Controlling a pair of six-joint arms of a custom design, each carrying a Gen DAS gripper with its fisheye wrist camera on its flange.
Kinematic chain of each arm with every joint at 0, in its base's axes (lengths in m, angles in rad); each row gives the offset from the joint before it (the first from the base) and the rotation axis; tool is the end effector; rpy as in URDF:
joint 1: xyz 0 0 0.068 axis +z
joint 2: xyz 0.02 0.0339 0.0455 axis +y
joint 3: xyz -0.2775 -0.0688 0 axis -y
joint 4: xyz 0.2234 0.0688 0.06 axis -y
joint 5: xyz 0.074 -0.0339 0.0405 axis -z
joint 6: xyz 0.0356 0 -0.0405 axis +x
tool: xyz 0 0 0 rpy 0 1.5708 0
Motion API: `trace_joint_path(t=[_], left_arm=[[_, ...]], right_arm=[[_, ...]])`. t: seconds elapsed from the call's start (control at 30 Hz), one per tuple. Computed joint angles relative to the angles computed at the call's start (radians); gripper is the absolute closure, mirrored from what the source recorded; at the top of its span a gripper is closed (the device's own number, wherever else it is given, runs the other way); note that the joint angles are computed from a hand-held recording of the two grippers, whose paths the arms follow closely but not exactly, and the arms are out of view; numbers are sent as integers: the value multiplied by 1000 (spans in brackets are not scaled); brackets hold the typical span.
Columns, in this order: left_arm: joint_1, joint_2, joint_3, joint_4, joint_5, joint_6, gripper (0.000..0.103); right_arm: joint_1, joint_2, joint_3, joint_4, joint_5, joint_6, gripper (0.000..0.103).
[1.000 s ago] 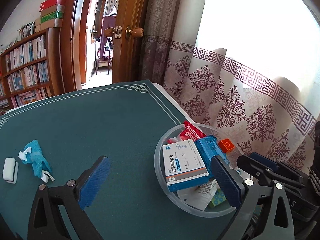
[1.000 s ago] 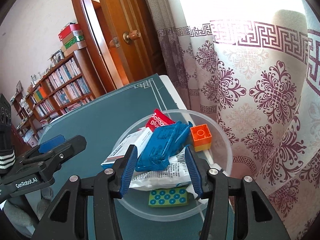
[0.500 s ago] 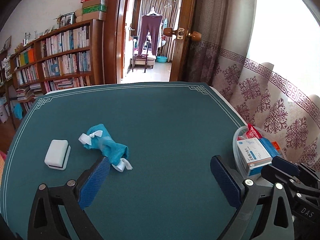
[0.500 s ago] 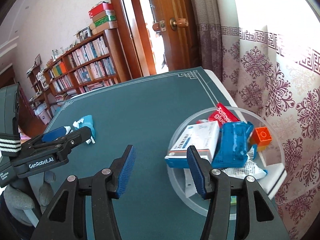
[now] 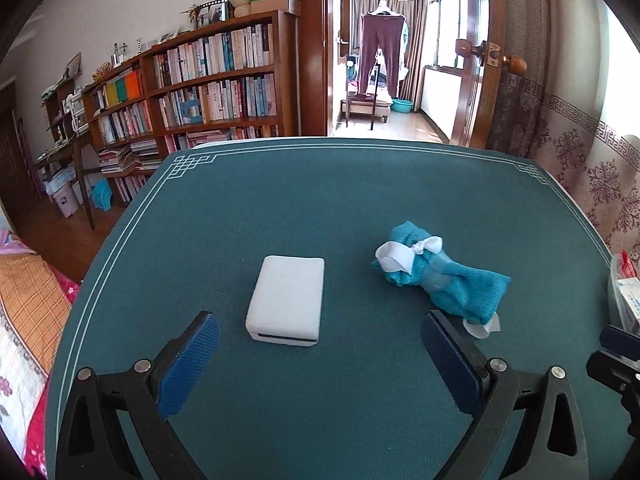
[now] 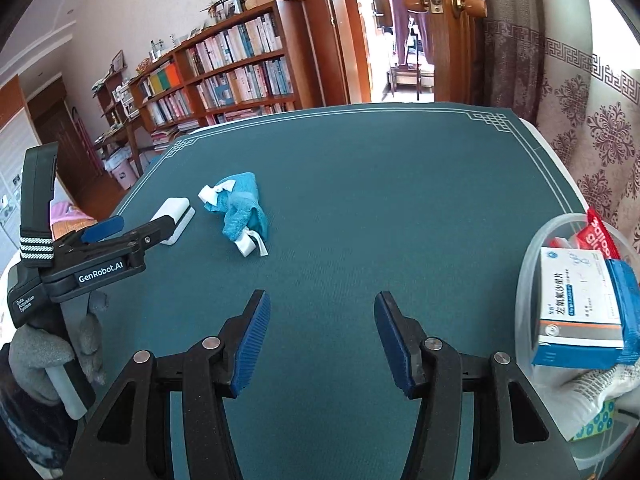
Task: Organize objects
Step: 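Grasp the white block with the left gripper while the right grasps the blue towel bundle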
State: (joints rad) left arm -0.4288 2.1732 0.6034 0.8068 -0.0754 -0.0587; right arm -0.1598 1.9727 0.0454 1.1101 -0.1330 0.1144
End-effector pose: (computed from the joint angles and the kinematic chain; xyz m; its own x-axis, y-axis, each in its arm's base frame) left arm 0.2891 -0.1292 0.0431 -0.6489 0.2323 -0.7246 0.3276 0.9448 0.0096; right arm 0.1800 -0.0242 0.0589 -0.7075 0.2286 -0.6688 0.1499 0.9732 0.1742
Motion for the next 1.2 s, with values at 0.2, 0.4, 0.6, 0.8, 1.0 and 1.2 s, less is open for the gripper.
trace_joint_path(t=[0.2,0.4,0.6,0.8,1.0,1.2], left_arm=[[44,84,119,-85,24,-16,1],[41,135,200,-158,25,-9,27],[53,130,159,-93,71,13,56],[80,124,116,-11,110,-6,56],[100,123,104,20,122,-35,56],[107,124,108,18,131,-40,56]], right_arm=[[87,72,124,-68,36,38,47],[135,115,262,-168,29,39,43],[180,143,411,-285,41,16,42],[214,200,584,-434,97,-11,42],[240,263,700,-519,100,-8,47],[268,241,614,-444,143,29,66]])
